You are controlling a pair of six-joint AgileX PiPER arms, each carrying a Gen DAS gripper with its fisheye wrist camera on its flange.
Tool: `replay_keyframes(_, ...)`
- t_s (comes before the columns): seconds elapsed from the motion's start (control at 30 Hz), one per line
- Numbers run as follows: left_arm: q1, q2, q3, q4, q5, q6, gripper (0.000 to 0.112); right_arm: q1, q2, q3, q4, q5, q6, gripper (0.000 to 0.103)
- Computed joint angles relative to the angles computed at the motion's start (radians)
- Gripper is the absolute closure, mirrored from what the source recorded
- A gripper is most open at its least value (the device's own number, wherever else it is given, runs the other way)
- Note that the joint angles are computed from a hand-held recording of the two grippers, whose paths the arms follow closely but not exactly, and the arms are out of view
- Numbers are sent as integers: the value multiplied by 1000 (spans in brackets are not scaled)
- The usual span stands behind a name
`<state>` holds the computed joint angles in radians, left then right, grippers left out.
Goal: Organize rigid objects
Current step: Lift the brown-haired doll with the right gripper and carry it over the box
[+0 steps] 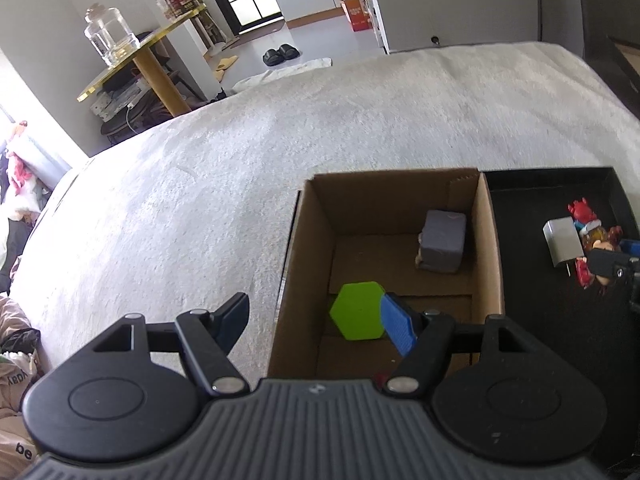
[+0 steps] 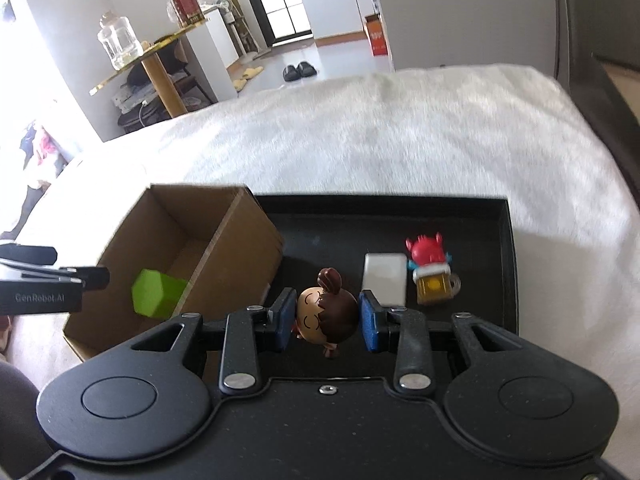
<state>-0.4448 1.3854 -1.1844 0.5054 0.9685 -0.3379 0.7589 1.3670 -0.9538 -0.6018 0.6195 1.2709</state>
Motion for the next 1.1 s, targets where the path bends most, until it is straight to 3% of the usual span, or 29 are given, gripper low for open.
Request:
replay_keyframes(0.47, 210, -66, 26, -205, -78, 204, 41, 110, 126, -294, -41, 209, -80, 69)
replay_keyframes(0.83, 399, -56, 100, -455, -175, 423, 42, 167, 304, -535, -4, 311, -193, 69)
replay_keyframes(0.93, 439, -39, 109, -533, -192, 492, 50, 175, 343, -582, 7, 332, -214, 69)
replay_keyframes(1.0, 459, -29, 115, -580, -203, 539, 64, 178, 370, -614, 12, 349, -227, 69)
replay_keyframes(1.07, 468, -13, 112, -597, -199, 553, 89, 182, 388, -635, 14, 363, -231, 69)
replay_keyframes(1.1, 477, -1, 105, -617, -189, 567, 94, 182, 398, -647, 17, 370, -235, 69)
